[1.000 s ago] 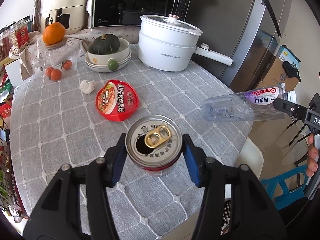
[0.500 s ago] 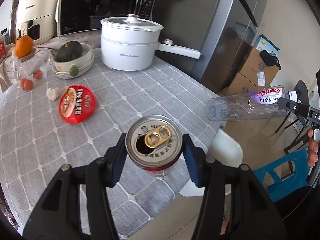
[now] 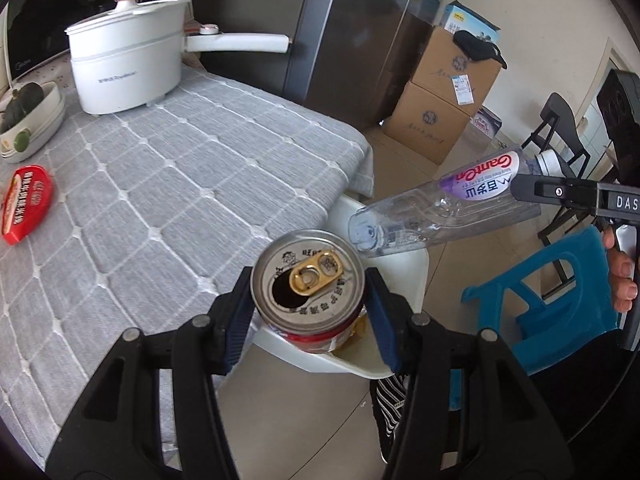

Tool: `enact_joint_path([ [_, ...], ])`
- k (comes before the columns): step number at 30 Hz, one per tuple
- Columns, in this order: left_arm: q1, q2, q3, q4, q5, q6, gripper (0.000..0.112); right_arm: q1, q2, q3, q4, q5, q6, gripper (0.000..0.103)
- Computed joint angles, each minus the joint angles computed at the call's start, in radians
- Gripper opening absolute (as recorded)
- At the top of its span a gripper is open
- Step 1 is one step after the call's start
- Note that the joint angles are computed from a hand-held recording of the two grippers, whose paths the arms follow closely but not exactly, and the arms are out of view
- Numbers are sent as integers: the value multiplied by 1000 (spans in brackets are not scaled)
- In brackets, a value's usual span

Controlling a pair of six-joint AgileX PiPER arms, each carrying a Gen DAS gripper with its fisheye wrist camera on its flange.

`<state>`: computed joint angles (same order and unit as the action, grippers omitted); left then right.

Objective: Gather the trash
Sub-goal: 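Carry the red can and water bottle over the white bin with both grippers, then open the left gripper then the right to drop can and bottle into the bin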

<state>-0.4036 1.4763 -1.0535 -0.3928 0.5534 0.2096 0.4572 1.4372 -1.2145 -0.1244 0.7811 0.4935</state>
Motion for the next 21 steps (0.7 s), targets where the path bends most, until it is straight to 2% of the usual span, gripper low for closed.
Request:
enact_joint_path([
  [7,-98,103,-34,94,-44,-69,55,-30,91,-15,41,23,-59,63],
  [15,-94,175,-54,88,-53,-37,56,-76,146,-20,74,37,-107,63],
  [17,-94,176,-63,119,-36,-64,65,-86,154,-19,82,42,-119,63],
  [18,-100,169,-63,163,-35,-108,77,-92,161,-22,91,47,-130,63],
  [19,-100,156,-55,182,-43,-125,83,-97,166,-25,100,54,-135,64],
  [21,-90,134,-49,176,-36,-116,83,-114,168,-25,122,59,-144,64],
])
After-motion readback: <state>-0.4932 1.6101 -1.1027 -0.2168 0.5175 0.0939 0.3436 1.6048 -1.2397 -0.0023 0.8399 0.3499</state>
